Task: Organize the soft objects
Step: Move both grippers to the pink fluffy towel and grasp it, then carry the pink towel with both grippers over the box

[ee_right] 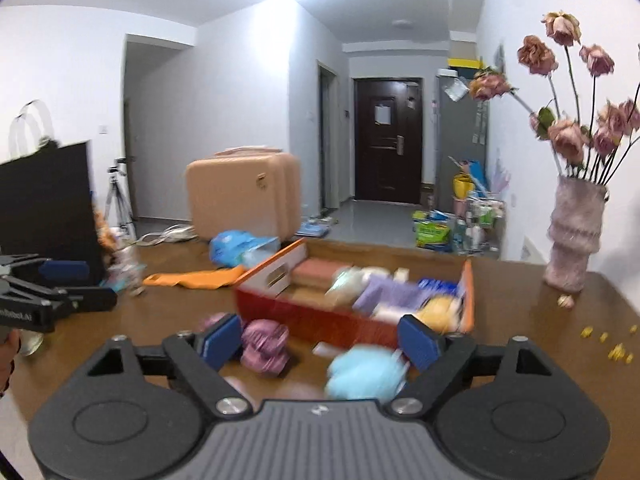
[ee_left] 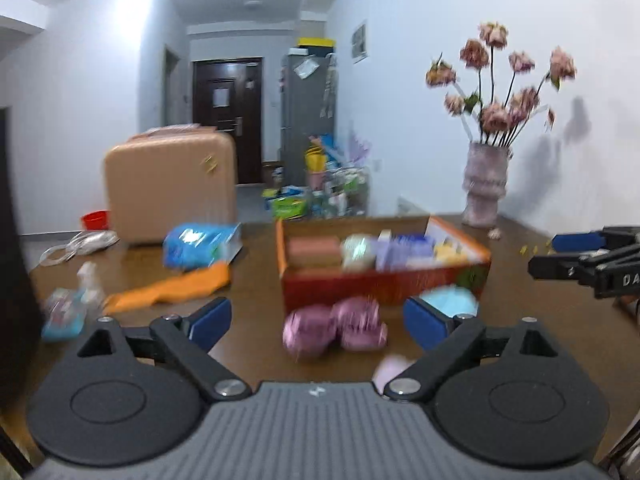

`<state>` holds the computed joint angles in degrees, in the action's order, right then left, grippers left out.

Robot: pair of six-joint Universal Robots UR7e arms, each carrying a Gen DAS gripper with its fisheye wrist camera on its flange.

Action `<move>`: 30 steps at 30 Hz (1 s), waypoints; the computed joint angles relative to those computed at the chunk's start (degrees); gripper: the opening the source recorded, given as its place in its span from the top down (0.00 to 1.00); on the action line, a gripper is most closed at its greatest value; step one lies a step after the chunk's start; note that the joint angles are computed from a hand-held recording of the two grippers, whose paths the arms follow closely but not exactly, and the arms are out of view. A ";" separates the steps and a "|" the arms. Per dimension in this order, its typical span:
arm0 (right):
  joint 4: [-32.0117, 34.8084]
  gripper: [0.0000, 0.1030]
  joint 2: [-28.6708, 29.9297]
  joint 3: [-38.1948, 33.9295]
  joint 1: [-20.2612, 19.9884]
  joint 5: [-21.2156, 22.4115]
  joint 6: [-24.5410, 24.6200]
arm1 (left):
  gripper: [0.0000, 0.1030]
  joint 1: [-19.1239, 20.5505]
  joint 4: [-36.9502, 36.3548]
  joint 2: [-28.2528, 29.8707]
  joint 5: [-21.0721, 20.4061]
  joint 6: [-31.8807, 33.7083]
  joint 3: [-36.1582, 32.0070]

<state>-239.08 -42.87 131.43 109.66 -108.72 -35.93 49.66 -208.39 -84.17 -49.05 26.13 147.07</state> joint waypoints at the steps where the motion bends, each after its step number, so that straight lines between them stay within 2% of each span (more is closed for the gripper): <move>1: -3.27 0.17 1.83 0.91 -0.32 -0.15 -0.25 | 0.07 -0.99 -1.07 -0.15 2.29 -1.55 2.40; 4: -11.08 0.17 7.53 3.39 -0.66 -3.29 1.84 | 0.07 -2.67 2.98 -3.35 5.60 -8.07 7.38; 6: -13.46 0.17 9.50 5.43 -1.53 -2.98 4.82 | 0.07 -3.49 8.98 -6.65 6.49 -13.40 9.27; 9: -13.20 0.18 10.41 6.87 -2.88 -1.02 8.11 | 0.07 -2.08 11.88 -8.20 3.94 -16.41 9.30; 12: -10.19 0.20 10.12 5.10 -2.93 -0.55 8.22 | 0.08 1.74 12.08 -5.09 -0.97 -19.93 5.86; 14: -6.37 0.26 9.41 3.00 -3.38 0.74 8.76 | 0.20 5.38 14.87 -3.19 -6.52 -23.96 2.60; 17: 1.27 0.33 8.78 -1.20 -4.39 2.98 9.54 | 0.35 9.61 18.26 0.04 -12.60 -27.63 -1.38; 18: 3.41 0.36 8.98 -2.69 -4.67 3.36 9.59 | 0.37 10.92 19.39 1.21 -14.24 -28.84 -2.84; 21: 10.54 0.43 9.74 -7.54 -5.39 5.11 9.31 | 0.45 13.55 20.28 4.00 -17.11 -29.17 -5.66; 23: 13.93 0.45 10.50 -10.46 -5.73 5.98 9.99 | 0.52 14.92 20.85 5.02 -17.94 -28.02 -7.04; 25: 17.61 0.51 10.88 -12.70 -6.15 6.91 10.90 | 0.54 16.41 21.20 5.32 -19.29 -27.29 -8.18; 26: 19.18 0.57 10.92 -13.27 -6.27 7.24 11.38 | 0.57 16.83 21.11 5.53 -19.23 -27.29 -8.65; 27: 20.25 0.62 11.01 -13.55 -6.41 7.58 11.97 | 0.58 17.28 21.01 5.76 -19.07 -27.23 -9.17; 28: 20.75 0.63 11.07 -13.44 -6.58 8.01 12.49 | 0.59 17.74 20.96 5.82 -19.29 -27.12 -9.54; 30: 19.28 0.73 11.30 -12.56 -6.96 8.74 14.48 | 0.68 18.66 20.99 5.99 -20.62 -26.57 -10.18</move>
